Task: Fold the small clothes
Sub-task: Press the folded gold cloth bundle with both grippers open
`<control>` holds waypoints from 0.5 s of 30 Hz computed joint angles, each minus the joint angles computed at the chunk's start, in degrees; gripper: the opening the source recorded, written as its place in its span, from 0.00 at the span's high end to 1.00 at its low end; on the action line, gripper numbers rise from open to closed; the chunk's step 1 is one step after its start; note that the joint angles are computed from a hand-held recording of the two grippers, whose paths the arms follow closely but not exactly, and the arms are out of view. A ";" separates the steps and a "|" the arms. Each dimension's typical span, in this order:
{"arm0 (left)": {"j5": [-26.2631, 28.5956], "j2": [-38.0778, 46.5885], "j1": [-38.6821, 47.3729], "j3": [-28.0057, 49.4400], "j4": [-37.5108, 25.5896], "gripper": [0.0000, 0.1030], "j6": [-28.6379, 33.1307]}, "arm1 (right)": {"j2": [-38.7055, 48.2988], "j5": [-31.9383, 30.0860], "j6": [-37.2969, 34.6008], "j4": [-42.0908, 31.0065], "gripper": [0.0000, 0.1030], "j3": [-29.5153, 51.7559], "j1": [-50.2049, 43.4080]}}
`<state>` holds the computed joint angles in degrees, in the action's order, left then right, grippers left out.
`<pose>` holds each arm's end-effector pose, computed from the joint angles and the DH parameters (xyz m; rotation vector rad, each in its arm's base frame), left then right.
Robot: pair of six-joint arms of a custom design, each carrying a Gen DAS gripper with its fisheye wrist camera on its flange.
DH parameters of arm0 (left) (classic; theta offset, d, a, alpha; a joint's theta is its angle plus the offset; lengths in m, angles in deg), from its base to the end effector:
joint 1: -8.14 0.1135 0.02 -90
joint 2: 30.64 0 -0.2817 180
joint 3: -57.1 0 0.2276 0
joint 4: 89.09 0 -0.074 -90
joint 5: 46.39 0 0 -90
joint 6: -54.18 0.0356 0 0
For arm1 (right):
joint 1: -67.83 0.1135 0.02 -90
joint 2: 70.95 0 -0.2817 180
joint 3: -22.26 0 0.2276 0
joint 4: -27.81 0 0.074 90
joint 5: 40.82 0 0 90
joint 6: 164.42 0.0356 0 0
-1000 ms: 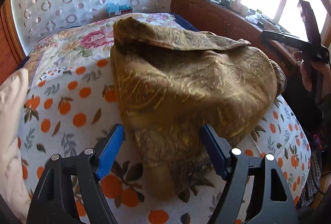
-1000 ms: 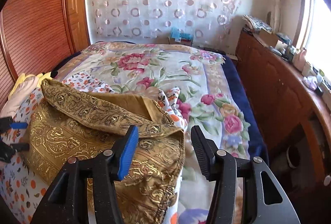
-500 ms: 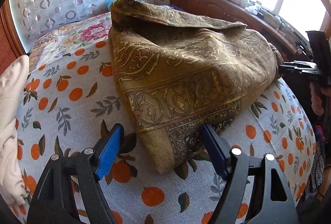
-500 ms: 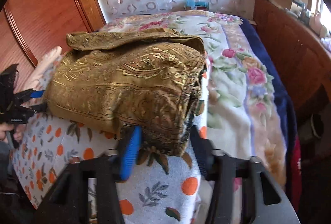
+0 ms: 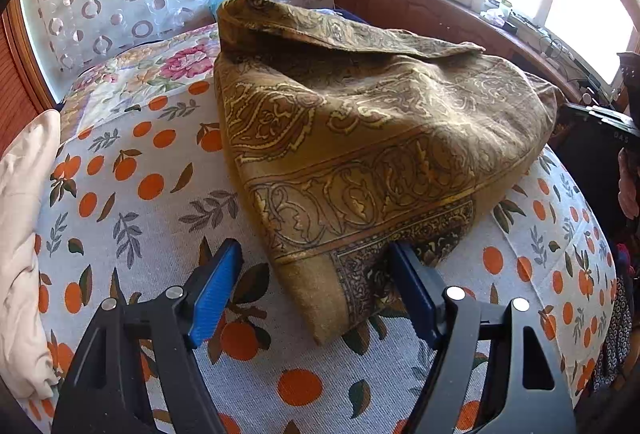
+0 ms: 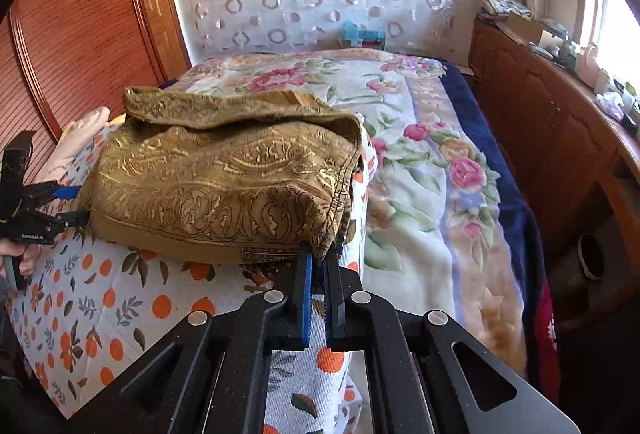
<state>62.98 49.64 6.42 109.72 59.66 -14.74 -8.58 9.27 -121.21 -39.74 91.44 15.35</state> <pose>0.2291 -0.0187 0.1934 0.6194 2.4627 -0.3081 0.1185 -0.1169 0.3017 -0.1033 2.3030 0.0832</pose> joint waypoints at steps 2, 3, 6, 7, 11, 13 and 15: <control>0.08 -0.15 0.01 -0.12 0.01 0.25 -0.01 | -2.34 0.02 2.56 3.70 0.75 -1.14 1.59; 0.04 -0.10 0.04 -0.08 0.02 0.25 0.07 | -2.83 -2.02 0.95 2.08 0.61 -0.70 0.95; 0.17 -0.13 0.14 -0.22 0.37 0.25 0.01 | -5.01 -1.11 0.07 0.87 0.43 -1.95 4.68; 0.26 -0.17 0.21 -0.31 0.49 0.25 0.01 | -5.99 1.28 0.51 2.26 0.42 -3.53 7.95; 0.40 -0.18 0.36 -0.33 0.29 0.27 0.13 | -7.41 13.05 3.78 12.12 0.42 -10.75 19.99; 0.89 -0.17 0.32 0.11 -0.58 0.34 0.58 | -6.06 17.60 4.66 16.53 0.42 -12.94 23.92; 2.20 0.00 0.27 1.16 -2.59 0.47 0.97 | -4.03 18.99 4.27 18.61 0.42 -12.67 25.81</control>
<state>65.18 49.64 6.69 110.88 57.07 -13.77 -12.61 28.26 -116.94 -21.13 78.77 41.15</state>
